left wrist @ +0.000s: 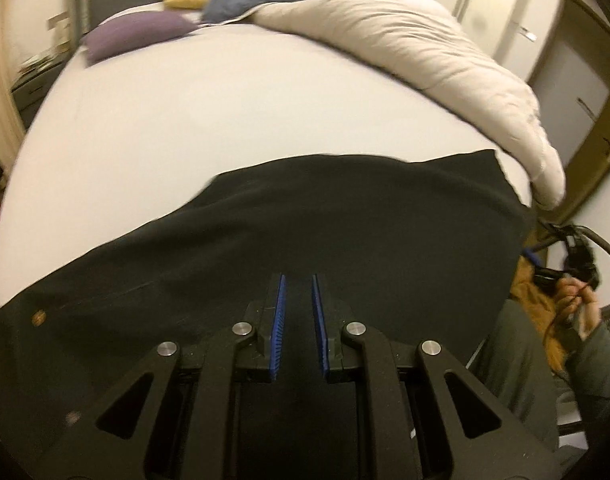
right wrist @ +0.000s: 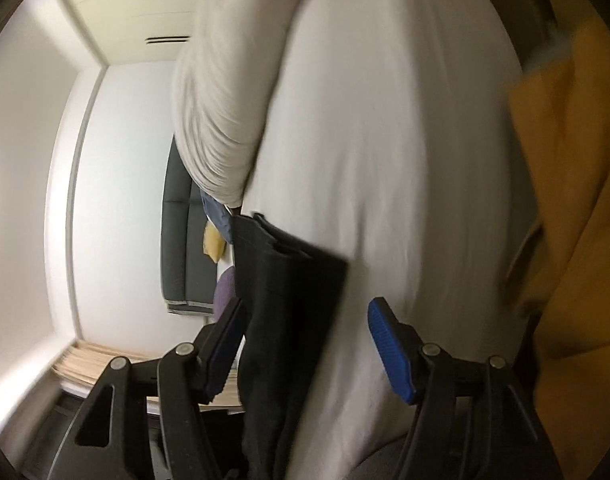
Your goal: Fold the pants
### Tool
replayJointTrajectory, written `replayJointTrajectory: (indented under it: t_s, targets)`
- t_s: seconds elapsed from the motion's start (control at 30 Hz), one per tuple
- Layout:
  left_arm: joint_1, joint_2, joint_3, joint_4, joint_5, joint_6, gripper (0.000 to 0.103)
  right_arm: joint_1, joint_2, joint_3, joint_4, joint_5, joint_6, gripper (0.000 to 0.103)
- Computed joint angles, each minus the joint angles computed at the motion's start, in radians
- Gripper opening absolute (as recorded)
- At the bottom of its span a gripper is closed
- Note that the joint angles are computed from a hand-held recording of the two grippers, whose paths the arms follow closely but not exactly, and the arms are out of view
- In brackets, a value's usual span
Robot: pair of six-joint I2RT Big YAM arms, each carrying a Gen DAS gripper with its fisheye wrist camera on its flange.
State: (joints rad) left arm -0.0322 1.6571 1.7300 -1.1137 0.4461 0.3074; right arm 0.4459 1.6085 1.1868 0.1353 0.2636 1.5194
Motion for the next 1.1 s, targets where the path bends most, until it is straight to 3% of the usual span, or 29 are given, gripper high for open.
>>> replayJointTrajectory:
  t_s: [0.13, 0.23, 0.3, 0.4, 0.63, 0.73, 0.77, 0.87, 1.03, 1.1]
  targets:
    - [-0.024, 0.031, 0.014, -0.042, -0.004, 0.007, 0.013, -0.025, 0.031, -0.027, 0.151, -0.061, 0.003, 0.067]
    - [-0.054, 0.066, 0.024, -0.049, -0.022, -0.036, 0.013, -0.033, 0.046, -0.044, 0.246, -0.093, 0.012, 0.066]
    - [-0.037, 0.095, 0.046, -0.071, -0.010, -0.042, 0.013, -0.031, 0.047, -0.093, 0.381, -0.097, 0.034, 0.047]
    - [-0.025, 0.096, 0.037, -0.069, 0.001, -0.053, 0.013, -0.035, 0.100, -0.104, 0.559, -0.115, 0.052, 0.039]
    - [-0.033, 0.114, 0.060, -0.058, 0.023, -0.088, 0.013, -0.029, 0.128, -0.137, 0.666, -0.095, 0.090, 0.036]
    - [-0.026, 0.100, 0.053, -0.063, 0.043, -0.092, 0.013, -0.032, 0.119, -0.122, 0.618, -0.094, 0.054, 0.027]
    - [-0.028, 0.102, 0.057, -0.064, 0.052, -0.099, 0.013, -0.034, 0.106, -0.111, 0.563, -0.100, 0.034, 0.017]
    - [-0.035, 0.113, 0.070, -0.062, 0.083, -0.126, 0.013, -0.037, 0.076, -0.082, 0.412, -0.096, 0.003, 0.009]
    - [-0.031, 0.151, 0.096, -0.104, 0.068, -0.120, 0.013, -0.024, 0.038, -0.010, 0.147, -0.047, -0.053, 0.007]
    - [-0.013, 0.162, 0.083, -0.088, 0.132, -0.158, 0.013, -0.013, 0.022, 0.054, -0.006, -0.016, -0.104, 0.007]
